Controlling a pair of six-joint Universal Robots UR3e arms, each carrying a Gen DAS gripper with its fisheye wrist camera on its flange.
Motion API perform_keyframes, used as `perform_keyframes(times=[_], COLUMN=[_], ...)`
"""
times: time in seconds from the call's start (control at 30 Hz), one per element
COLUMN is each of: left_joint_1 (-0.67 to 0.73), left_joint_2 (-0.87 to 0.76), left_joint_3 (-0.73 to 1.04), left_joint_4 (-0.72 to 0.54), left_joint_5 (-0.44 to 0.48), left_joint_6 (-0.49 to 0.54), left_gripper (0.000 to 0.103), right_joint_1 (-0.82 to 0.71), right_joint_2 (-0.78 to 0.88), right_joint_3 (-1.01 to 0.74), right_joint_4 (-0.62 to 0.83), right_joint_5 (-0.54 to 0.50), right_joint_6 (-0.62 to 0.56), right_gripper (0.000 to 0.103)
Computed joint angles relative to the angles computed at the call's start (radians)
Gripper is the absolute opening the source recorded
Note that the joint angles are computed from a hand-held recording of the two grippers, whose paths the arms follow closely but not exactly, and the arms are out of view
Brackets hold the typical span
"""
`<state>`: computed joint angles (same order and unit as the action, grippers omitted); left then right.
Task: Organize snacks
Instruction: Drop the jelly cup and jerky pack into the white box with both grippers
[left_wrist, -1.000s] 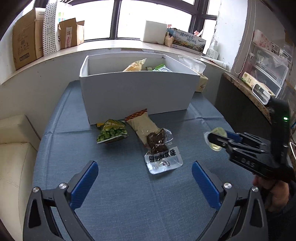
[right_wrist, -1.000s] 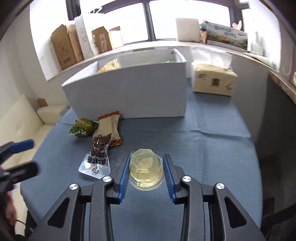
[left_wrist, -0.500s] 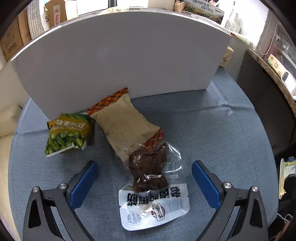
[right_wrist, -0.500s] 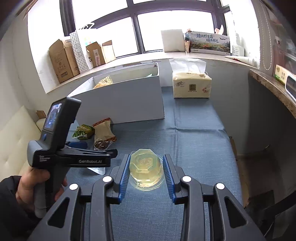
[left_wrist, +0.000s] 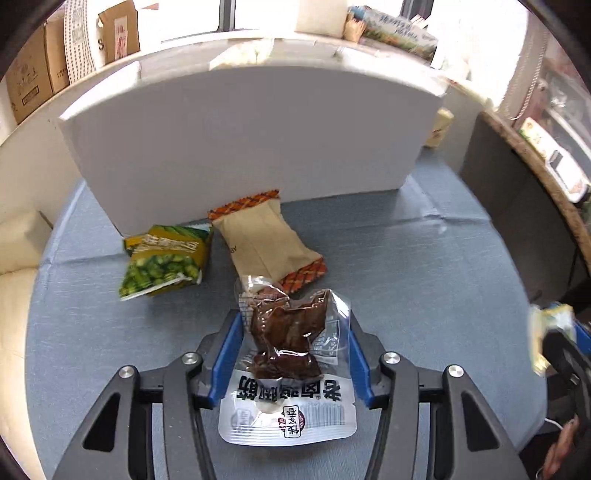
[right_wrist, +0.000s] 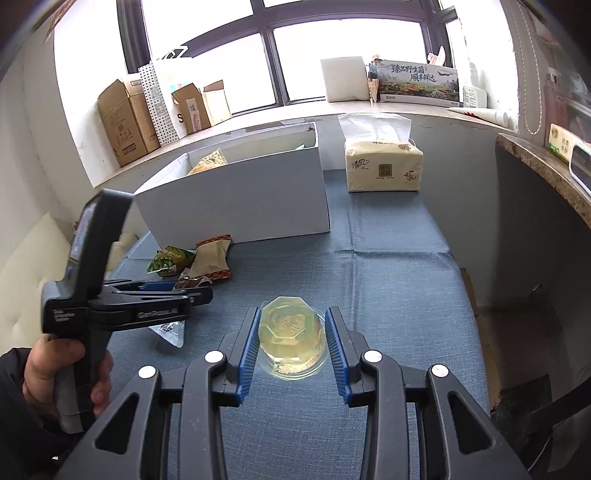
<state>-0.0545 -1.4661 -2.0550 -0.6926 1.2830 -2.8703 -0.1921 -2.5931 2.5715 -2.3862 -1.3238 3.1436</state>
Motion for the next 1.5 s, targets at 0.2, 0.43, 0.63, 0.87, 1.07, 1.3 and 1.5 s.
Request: perform_keyframes(times=[0.2, 0.43, 0.63, 0.87, 1.07, 1.3, 1.5], left_joint_1=[0.245, 0.404, 0.36, 0.231, 0.113, 0.069, 0.083], left_joint_2=[0.385, 0.505, 0.32, -0.094, -0.506, -0.748, -0.669], left_joint_3=[-0.077, 0.046, 0.214, 0.619, 1.108, 1.425, 1.226], left_joint_4=[-0.26, -0.462, -0.317, -0.201, -0.321, -0.472, -0.359], left_joint_5=[-0.215, -0.349, -0.335, -0.249, -0.13, -0.041, -0.019], left_joint_6=[0.205, 0.301, 0.204, 0.051, -0.026, -0.03, 0.012], left_gripper=[0.057, 0.058, 0.058, 0.058, 0.058, 0.103, 0.103], right_joint_1=[0.103, 0.235, 0.236, 0.2, 0.177, 0.131, 0.103], right_joint_2=[0.104, 0.295, 0.46, 0.787, 1.173, 1.382, 1.299], right_joint_3=[-0.017, -0.085, -0.246, -0.598, -1.044, -1.311, -1.195], right_joint_4=[-0.099, -0.25, -0.309, -0.363, -0.232, -0.08, -0.187], right_joint_5=[-0.07, -0.157, -0.119, -0.031, 0.001, 0.066, 0.027], right_joint_6=[0.05, 0.087, 0.046, 0.016, 0.041, 0.07, 0.157], right_gripper=[0.038, 0.038, 0.038, 0.038, 0.038, 0.103, 0.103])
